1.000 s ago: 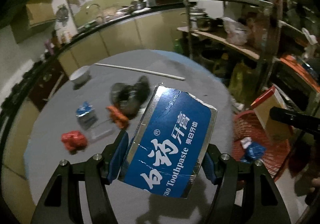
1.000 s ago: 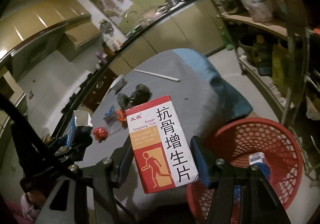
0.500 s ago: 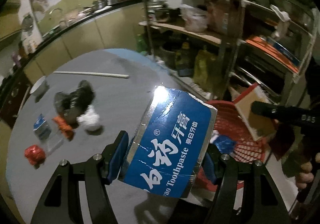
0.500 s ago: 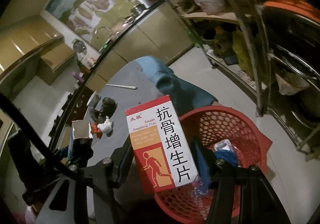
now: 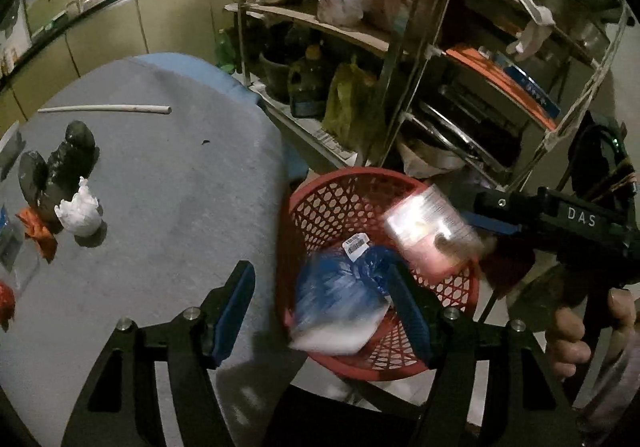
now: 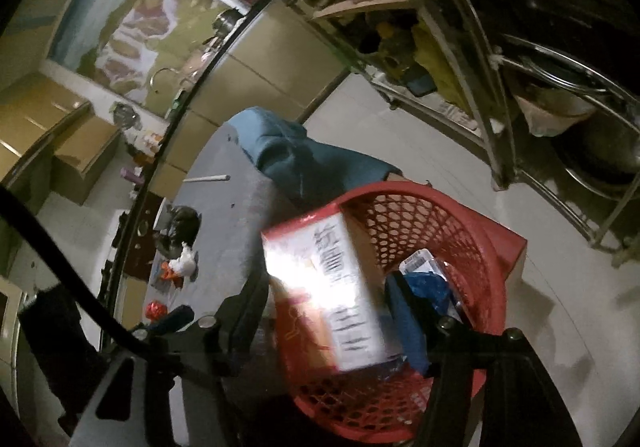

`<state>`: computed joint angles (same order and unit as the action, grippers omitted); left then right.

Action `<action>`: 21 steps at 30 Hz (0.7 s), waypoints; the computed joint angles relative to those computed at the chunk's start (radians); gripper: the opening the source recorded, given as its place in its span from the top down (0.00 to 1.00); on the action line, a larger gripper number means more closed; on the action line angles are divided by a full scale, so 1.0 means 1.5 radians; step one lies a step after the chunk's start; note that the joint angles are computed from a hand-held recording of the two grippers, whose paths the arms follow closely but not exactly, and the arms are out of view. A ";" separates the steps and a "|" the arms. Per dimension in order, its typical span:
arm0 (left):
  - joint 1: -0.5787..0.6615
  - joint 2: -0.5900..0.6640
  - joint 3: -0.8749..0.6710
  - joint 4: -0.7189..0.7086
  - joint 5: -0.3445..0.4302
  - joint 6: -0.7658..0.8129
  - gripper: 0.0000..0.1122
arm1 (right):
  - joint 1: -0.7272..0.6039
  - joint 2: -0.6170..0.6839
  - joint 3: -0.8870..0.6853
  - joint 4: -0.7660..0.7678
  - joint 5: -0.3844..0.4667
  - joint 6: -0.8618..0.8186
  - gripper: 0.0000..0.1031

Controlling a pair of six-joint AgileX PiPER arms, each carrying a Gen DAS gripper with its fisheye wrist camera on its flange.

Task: Collect trash
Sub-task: 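Return both open tools to the table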

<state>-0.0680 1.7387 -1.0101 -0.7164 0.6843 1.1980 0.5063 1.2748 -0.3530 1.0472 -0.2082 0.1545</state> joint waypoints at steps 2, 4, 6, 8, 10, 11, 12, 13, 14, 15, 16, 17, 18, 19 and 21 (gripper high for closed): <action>0.012 -0.005 0.002 -0.006 -0.002 0.013 0.37 | 0.009 -0.003 -0.004 0.041 -0.015 -0.040 0.36; 0.027 -0.010 0.002 -0.015 -0.002 0.028 0.37 | 0.018 0.000 -0.018 0.112 -0.020 -0.114 0.36; 0.052 -0.019 0.005 -0.021 -0.007 0.042 0.37 | 0.022 0.006 -0.032 0.133 -0.018 -0.143 0.36; 0.080 -0.023 0.002 -0.026 -0.010 0.054 0.37 | 0.027 0.020 -0.051 0.130 -0.016 -0.148 0.36; 0.119 -0.024 -0.002 -0.029 -0.008 0.065 0.37 | 0.031 0.039 -0.078 0.128 -0.010 -0.159 0.36; 0.143 -0.022 -0.006 -0.029 -0.009 0.070 0.37 | 0.036 0.047 -0.091 0.155 -0.008 -0.190 0.36; 0.167 -0.023 -0.008 -0.031 -0.013 0.077 0.37 | 0.038 0.061 -0.113 0.173 -0.001 -0.220 0.36; 0.193 -0.022 -0.012 -0.033 -0.015 0.082 0.37 | 0.041 0.070 -0.128 0.184 0.002 -0.239 0.36; 0.213 -0.021 -0.017 -0.033 -0.014 0.084 0.37 | 0.046 0.085 -0.152 0.213 0.007 -0.280 0.36; 0.238 -0.018 -0.024 -0.033 -0.011 0.086 0.37 | 0.052 0.099 -0.173 0.245 0.009 -0.323 0.36; 0.272 -0.011 -0.036 -0.034 -0.005 0.085 0.37 | 0.059 0.110 -0.190 0.272 0.009 -0.357 0.36; 0.294 -0.005 -0.047 -0.033 0.002 0.081 0.37 | 0.066 0.127 -0.215 0.295 0.013 -0.391 0.36; 0.315 0.002 -0.058 -0.033 0.006 0.073 0.37 | 0.072 0.141 -0.235 0.313 0.016 -0.415 0.36; 0.347 0.012 -0.077 -0.031 0.014 0.064 0.37 | 0.077 0.154 -0.251 0.326 0.019 -0.434 0.36; 0.399 0.031 -0.108 -0.029 0.023 0.053 0.37 | 0.089 0.190 -0.294 0.379 0.028 -0.501 0.36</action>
